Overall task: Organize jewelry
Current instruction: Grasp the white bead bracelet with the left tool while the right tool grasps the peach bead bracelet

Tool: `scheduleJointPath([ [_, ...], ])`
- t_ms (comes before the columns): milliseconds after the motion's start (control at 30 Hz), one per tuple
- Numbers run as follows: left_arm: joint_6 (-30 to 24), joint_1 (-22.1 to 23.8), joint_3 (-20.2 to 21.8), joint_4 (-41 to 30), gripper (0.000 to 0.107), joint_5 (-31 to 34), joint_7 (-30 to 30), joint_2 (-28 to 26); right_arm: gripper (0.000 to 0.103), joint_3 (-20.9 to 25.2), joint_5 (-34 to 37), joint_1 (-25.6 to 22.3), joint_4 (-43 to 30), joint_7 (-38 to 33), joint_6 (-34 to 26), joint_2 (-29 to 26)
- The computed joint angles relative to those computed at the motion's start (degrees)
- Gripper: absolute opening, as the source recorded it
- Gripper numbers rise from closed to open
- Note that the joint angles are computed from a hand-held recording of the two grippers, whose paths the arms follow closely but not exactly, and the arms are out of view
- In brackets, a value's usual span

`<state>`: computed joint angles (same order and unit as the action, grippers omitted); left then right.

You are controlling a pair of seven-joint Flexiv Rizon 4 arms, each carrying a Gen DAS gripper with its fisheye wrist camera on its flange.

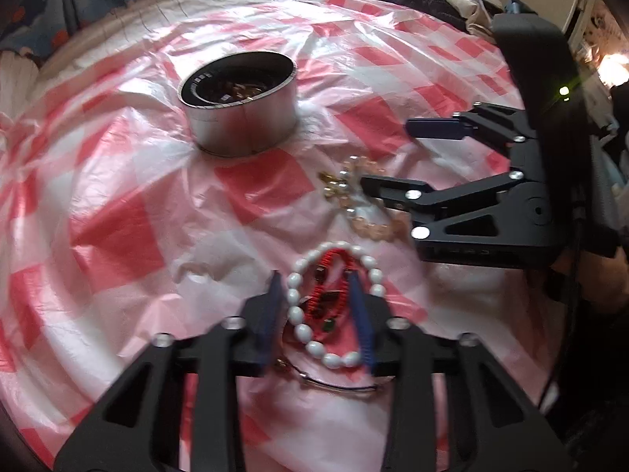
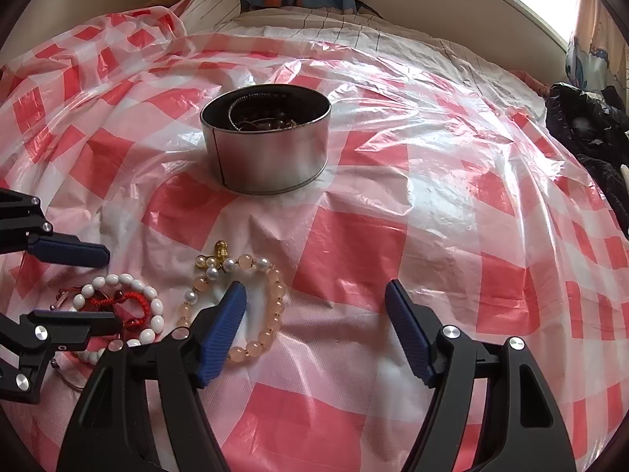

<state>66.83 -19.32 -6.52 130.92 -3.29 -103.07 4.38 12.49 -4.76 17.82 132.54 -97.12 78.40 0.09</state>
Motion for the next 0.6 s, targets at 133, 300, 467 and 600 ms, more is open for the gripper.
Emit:
scheduleJointPath([
  [133, 3.35, -2.65, 0.43, 2.0, 0.007, -9.38, 8.95, 0.02, 0.071, -0.02, -0.76, 0.01, 0.27, 0.49, 0.12, -0.06],
  [300, 15.2, -5.32, 1.62, 6.58, 0.007, -19.84, 12.28, 2.21, 0.072, -0.02, -0.68, 0.02, 0.22, 0.4, 0.16, -0.13],
  [467, 12.5, 3.31, -1.05, 5.75, 0.007, -4.56, -3.29, 4.85, 0.072, 0.01, -0.69, 0.03, 0.27, 0.46, 0.11, -0.14],
  [600, 0.67, 9.27, -3.64, 1.2, 0.007, 9.98, -15.3, 5.71, 0.072, 0.16, 0.75, 0.15, 0.02, -0.61, -0.23, -0.14],
])
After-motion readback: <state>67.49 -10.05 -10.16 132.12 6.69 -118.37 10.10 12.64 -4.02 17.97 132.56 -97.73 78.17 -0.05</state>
